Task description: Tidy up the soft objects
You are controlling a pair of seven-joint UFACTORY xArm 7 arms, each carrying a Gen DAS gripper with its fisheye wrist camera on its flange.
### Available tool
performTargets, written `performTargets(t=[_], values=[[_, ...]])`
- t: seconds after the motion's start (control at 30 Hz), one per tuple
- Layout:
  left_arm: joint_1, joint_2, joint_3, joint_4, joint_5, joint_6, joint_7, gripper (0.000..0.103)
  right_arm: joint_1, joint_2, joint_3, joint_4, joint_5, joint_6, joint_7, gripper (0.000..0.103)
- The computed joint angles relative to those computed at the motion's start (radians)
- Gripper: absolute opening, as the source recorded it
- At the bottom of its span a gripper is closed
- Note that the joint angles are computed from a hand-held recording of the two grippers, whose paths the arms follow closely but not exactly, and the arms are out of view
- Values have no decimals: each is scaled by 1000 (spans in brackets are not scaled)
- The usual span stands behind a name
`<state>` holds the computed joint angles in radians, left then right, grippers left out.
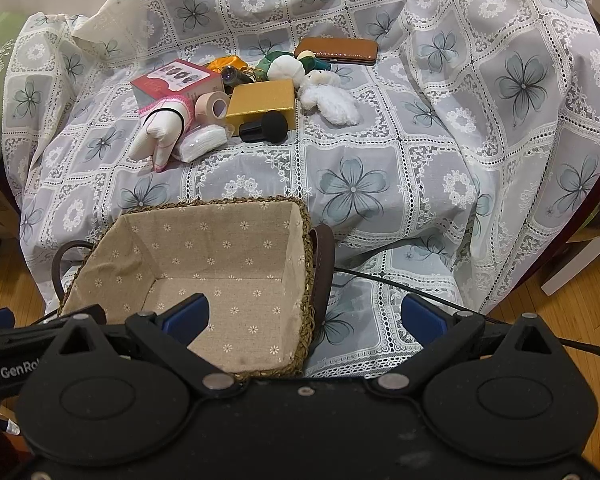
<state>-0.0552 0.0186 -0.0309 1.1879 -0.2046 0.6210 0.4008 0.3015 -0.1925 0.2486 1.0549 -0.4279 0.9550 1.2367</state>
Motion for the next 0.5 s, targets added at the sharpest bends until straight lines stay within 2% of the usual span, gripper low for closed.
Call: performTargets(t=[0.5], values=[[3, -2, 2, -4, -4, 7, 4, 99, 2, 3, -1, 3, 4, -1, -1, 103]])
